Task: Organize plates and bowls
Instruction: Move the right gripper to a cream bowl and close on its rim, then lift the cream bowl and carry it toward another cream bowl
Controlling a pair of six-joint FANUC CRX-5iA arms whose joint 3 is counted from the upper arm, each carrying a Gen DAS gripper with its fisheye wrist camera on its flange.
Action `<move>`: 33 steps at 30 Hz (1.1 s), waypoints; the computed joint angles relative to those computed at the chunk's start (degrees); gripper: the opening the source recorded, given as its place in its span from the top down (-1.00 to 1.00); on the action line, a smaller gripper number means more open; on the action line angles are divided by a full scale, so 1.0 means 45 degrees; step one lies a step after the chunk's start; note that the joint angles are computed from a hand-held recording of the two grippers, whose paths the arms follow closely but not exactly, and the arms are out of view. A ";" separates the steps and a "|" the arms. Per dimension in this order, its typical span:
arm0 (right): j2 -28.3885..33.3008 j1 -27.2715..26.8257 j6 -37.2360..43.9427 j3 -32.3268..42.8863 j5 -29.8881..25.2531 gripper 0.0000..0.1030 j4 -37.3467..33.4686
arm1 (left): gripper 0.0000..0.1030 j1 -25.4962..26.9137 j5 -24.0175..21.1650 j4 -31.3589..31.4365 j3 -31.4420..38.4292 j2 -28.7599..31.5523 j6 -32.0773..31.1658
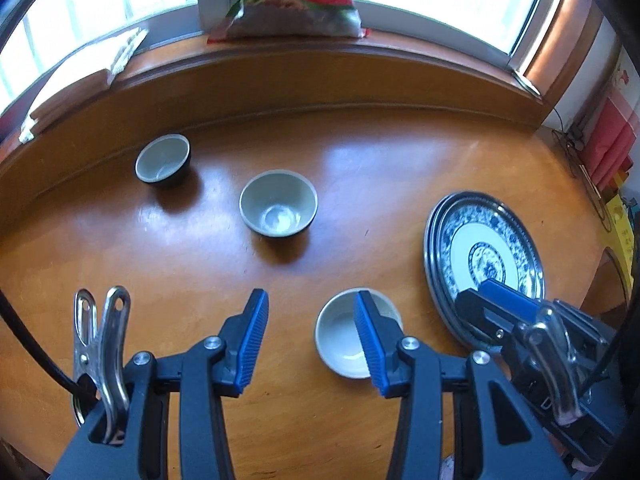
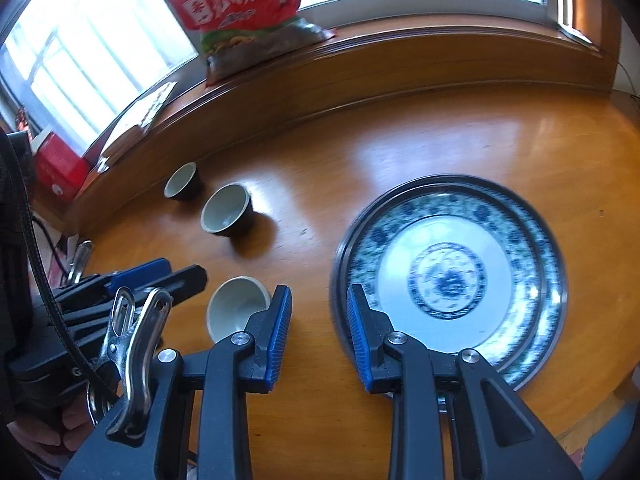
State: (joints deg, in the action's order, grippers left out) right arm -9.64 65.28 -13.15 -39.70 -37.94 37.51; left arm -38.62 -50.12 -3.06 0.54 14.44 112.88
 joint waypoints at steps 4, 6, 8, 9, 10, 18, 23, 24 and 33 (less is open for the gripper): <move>0.0310 -0.0023 0.0504 0.0215 0.0428 0.41 -0.0435 | 0.11 0.0410 0.0259 0.1160 -0.0657 -0.0061 -0.0807; 0.0466 -0.0023 0.0714 0.0314 0.0578 0.41 -0.0636 | 0.11 0.0464 0.0355 0.1326 -0.0847 -0.0114 -0.0993; 0.0604 -0.0050 0.0929 0.0400 0.0724 0.42 -0.0848 | 0.12 0.0433 0.0422 0.1305 -0.0922 -0.0153 -0.1065; 0.0678 -0.0066 0.1010 0.0443 0.0808 0.42 -0.0945 | 0.12 0.0433 0.0480 0.1372 -0.0988 -0.0169 -0.1167; 0.0761 -0.0084 0.1116 0.0497 0.0883 0.42 -0.1068 | 0.16 0.0453 0.0526 0.1461 -0.1058 -0.0184 -0.1270; 0.1288 -0.0161 0.1622 0.0803 0.1230 0.62 -0.1666 | 0.60 0.0824 0.0798 0.3118 -0.1696 0.0058 -0.2571; 0.1411 -0.0205 0.1802 0.0857 0.1642 0.80 -0.1723 | 0.74 0.0875 0.1007 0.3650 -0.1969 -0.0007 -0.3276; 0.1427 -0.0218 0.1701 0.0827 0.1775 0.80 -0.1700 | 0.75 0.0864 0.0968 0.3647 -0.1956 0.0001 -0.3283; 0.1534 -0.0190 0.1810 0.0976 0.2116 0.81 -0.2027 | 0.75 0.0920 0.0926 0.3303 -0.2116 -0.0302 -0.2925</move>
